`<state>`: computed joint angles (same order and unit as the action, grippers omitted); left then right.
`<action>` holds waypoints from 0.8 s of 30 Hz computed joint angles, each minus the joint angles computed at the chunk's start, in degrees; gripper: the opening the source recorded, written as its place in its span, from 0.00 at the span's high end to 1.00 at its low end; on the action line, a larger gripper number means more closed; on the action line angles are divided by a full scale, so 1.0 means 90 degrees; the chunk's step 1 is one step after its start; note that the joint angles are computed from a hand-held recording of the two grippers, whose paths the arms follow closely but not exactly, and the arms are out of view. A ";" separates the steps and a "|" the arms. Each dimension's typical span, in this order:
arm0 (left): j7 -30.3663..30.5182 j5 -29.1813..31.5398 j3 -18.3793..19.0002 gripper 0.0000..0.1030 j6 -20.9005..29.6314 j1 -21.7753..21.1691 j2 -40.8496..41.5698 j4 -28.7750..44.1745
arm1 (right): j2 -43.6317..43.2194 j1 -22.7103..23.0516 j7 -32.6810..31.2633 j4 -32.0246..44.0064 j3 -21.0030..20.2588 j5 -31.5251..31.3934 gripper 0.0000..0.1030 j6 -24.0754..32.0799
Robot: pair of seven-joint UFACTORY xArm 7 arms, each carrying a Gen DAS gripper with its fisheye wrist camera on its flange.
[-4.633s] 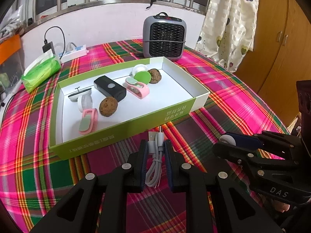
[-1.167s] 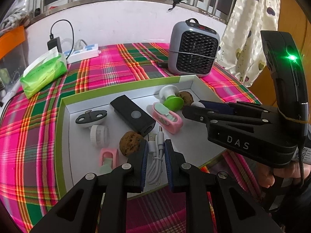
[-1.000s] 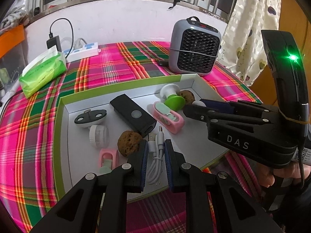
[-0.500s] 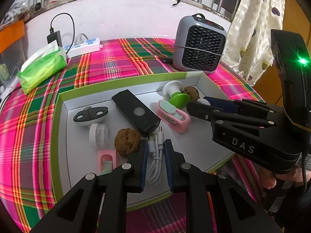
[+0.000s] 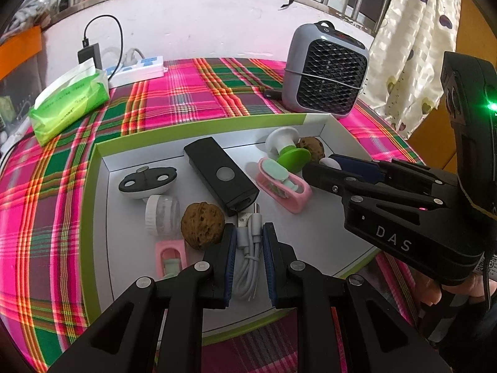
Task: Organize objects
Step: 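Lower both grippers into the box and open them to release cable and egg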
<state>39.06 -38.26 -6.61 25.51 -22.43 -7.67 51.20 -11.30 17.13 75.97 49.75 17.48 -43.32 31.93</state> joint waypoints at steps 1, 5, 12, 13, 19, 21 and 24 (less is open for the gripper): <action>-0.0007 0.0007 -0.0003 0.85 -0.0002 0.0001 -0.0004 -0.0004 | 0.0000 0.0001 0.0000 0.0000 -0.0001 0.0000 0.70 0.0000; -0.0005 0.0008 -0.0002 0.85 -0.0004 0.0001 0.0000 -0.0002 | 0.0014 0.0011 -0.0019 0.0016 0.0002 0.0010 0.70 0.0018; -0.0015 0.0017 -0.0004 0.85 -0.0005 0.0001 0.0003 0.0002 | 0.0055 0.0051 -0.0095 0.0054 -0.0017 0.0035 0.70 0.0039; -0.0015 0.0017 -0.0006 0.85 -0.0008 0.0000 -0.0001 -0.0004 | 0.0058 0.0055 -0.0096 0.0056 -0.0016 0.0034 0.70 0.0043; -0.0048 0.0045 -0.0009 0.84 -0.0024 0.0001 -0.0002 -0.0009 | 0.0064 0.0068 -0.0088 0.0063 -0.0022 0.0027 0.70 0.0054; -0.0063 0.0075 -0.0009 0.84 -0.0026 0.0007 0.0006 0.0000 | 0.0068 0.0072 -0.0066 0.0073 -0.0014 0.0017 0.70 0.0088; -0.0103 0.0122 -0.0013 0.83 -0.0046 0.0014 0.0006 -0.0004 | 0.0071 0.0081 -0.0040 0.0080 -0.0014 0.0008 0.69 0.0102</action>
<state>38.13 -37.16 -6.73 25.10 -22.30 -7.61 51.16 -10.66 17.86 75.61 50.47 17.36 -43.25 32.84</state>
